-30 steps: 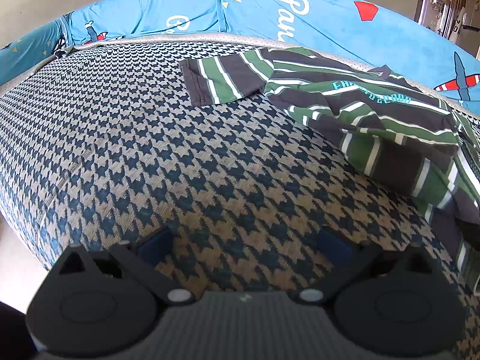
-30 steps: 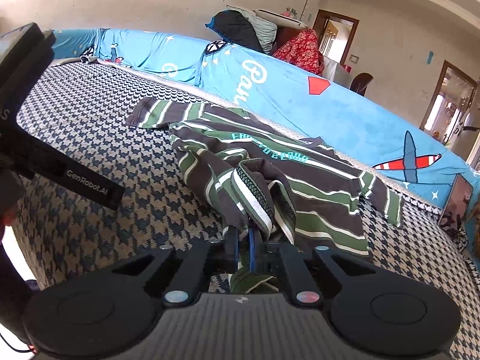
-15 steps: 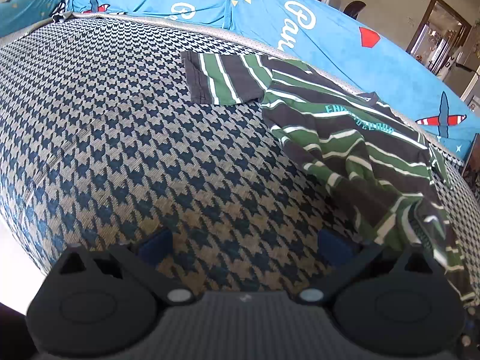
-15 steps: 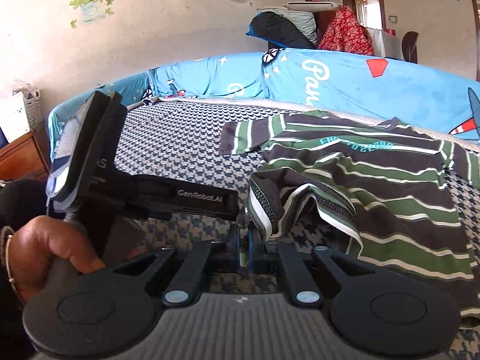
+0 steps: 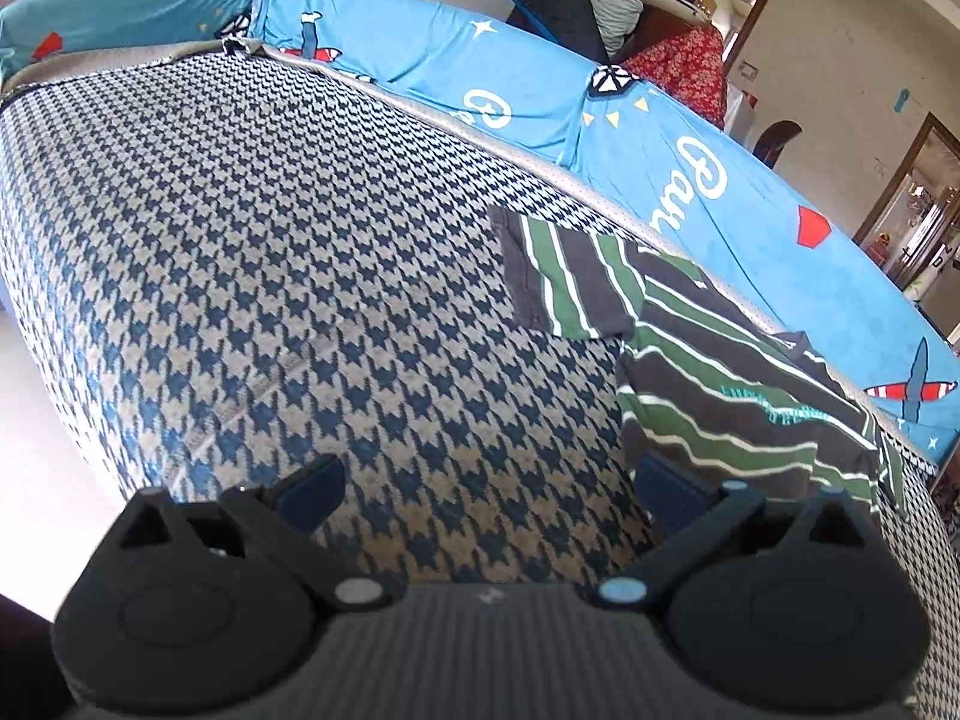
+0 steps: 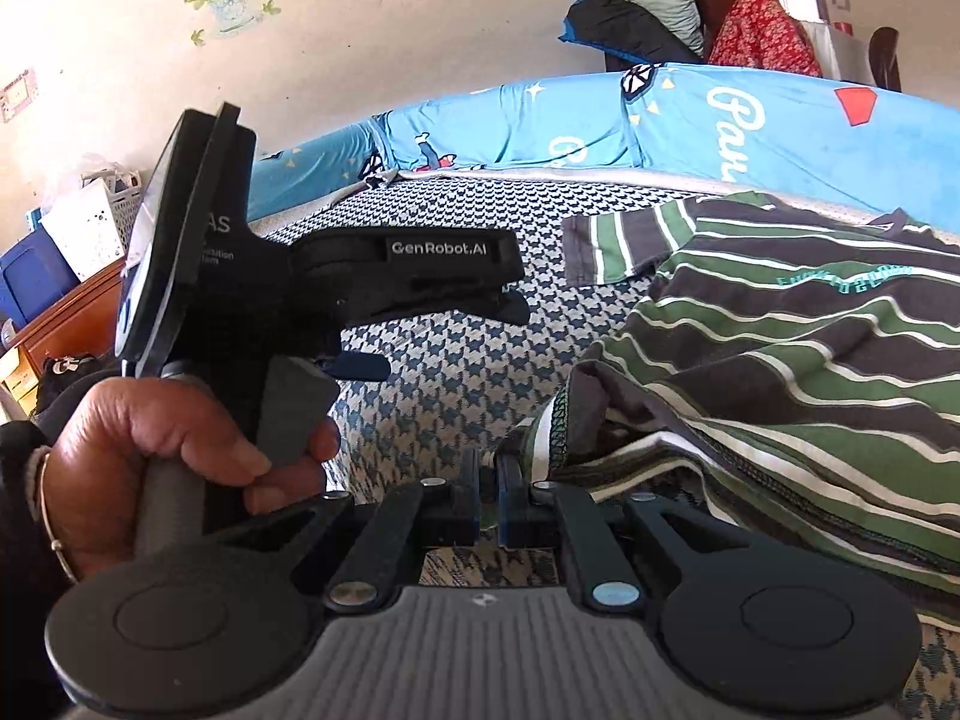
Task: Fold clothes
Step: 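Fold the hem over the shirt body with the right gripper, then release the hem and lift the right gripper away from the shirt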
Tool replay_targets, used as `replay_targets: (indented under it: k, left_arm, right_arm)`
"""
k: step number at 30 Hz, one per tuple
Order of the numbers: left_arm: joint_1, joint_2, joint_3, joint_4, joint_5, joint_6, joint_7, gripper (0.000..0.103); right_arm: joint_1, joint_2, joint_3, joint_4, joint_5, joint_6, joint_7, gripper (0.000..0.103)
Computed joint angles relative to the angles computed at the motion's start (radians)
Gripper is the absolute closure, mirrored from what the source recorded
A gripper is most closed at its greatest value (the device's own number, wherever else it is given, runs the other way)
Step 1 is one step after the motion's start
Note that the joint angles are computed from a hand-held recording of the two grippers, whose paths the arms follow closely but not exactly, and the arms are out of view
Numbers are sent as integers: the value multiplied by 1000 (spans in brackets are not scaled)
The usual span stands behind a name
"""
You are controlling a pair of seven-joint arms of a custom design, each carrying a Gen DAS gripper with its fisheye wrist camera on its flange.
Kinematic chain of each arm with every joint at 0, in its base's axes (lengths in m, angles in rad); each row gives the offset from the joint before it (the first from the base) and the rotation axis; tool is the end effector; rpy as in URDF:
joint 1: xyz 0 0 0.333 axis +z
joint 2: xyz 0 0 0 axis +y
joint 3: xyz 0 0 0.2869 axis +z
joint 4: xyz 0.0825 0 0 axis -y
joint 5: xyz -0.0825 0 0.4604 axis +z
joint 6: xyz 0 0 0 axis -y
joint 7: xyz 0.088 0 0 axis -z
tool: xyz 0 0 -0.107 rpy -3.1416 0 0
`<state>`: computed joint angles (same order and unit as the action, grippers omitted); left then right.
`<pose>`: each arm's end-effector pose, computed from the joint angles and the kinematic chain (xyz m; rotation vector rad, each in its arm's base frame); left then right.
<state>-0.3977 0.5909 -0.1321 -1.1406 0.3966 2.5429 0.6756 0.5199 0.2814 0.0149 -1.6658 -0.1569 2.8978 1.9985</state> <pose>0.7328 -0.3969 0.5255 -1.9961 1.6535 -1.0816 0.6457 0.3920 0.5020 -1.7495 1.3769 -0.4618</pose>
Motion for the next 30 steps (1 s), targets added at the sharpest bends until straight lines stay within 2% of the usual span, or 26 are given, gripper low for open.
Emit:
replay_targets:
  k: [4, 6, 8, 14, 21, 25, 30]
  left_arm:
    - [-20, -14, 29, -9, 54, -9, -39, 0]
    - [-21, -10, 25, -2, 64, -20, -32, 0]
    - [-21, -6, 18, 5, 66, -27, -16, 0]
    - [-30, 30, 9, 54, 55, -38, 12, 0]
    - [-29, 63, -21, 88, 1, -22, 98, 0]
    - [-33, 97, -42, 127, -40, -19, 176, 0]
    - [-50, 150, -54, 195, -94, -47, 257, 0]
  right_arm:
    - [-6, 56, 26, 62, 36, -49, -60, 95]
    - [-8, 76, 34, 81, 55, -73, -92, 92]
    - [-60, 88, 101, 87, 178, -90, -217, 92]
    - [-42, 49, 75, 33, 215, -80, -241, 93]
    - [1, -45, -3, -88, 79, -51, -52, 91]
    - [1, -100, -26, -151, -51, -42, 93, 81]
    - [12, -182, -74, -217, -403, -91, 412, 80]
